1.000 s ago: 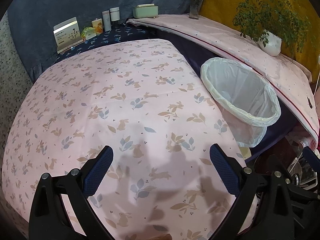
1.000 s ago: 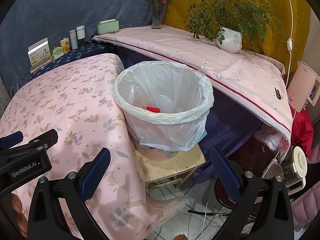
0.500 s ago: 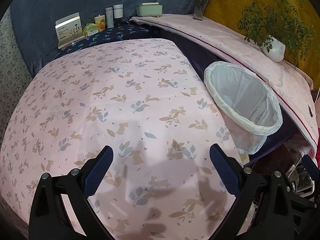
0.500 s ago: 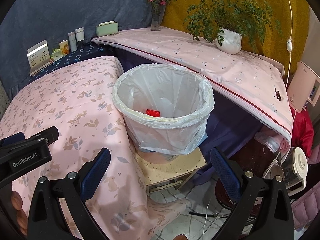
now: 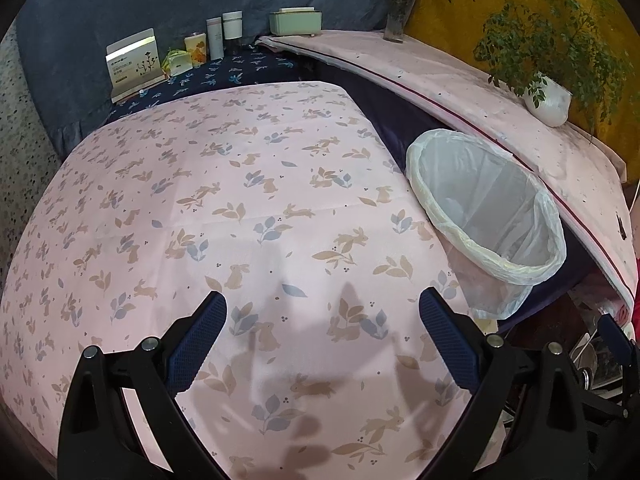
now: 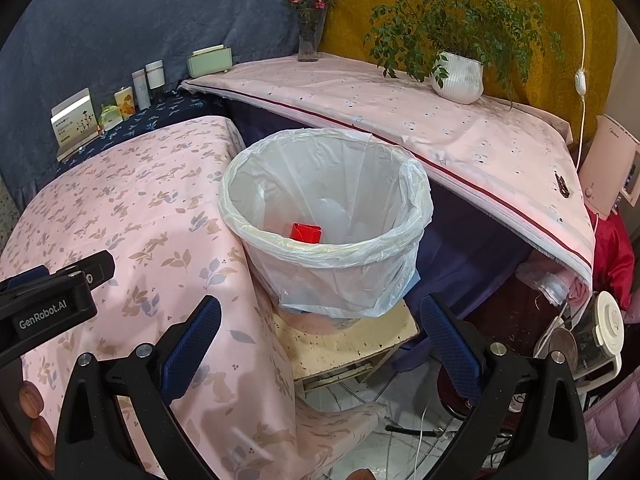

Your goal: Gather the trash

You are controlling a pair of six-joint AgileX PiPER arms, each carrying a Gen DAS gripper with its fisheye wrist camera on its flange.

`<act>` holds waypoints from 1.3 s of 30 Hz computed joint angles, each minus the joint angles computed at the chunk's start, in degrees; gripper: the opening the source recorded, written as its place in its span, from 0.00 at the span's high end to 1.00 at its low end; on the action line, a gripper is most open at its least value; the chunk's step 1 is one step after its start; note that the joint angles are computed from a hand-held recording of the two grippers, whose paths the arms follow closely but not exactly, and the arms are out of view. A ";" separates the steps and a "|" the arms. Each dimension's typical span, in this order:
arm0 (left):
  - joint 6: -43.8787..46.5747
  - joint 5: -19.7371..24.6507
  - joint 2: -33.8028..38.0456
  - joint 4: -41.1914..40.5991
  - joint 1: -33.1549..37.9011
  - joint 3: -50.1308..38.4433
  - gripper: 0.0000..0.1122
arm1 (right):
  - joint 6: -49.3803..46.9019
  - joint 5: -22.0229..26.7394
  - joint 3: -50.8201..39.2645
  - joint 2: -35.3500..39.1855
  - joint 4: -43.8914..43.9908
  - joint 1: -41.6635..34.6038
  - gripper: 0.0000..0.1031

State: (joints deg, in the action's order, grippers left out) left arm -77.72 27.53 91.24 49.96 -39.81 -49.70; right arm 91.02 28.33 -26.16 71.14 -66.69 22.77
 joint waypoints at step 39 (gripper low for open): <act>17.93 -0.41 7.52 -9.91 2.53 -12.11 0.18 | -4.38 -6.05 -6.34 5.21 -0.23 -8.55 0.07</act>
State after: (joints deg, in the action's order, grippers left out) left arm -59.78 27.12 98.77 40.06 -37.28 -61.81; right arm 86.64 22.28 -32.50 76.34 -66.92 14.21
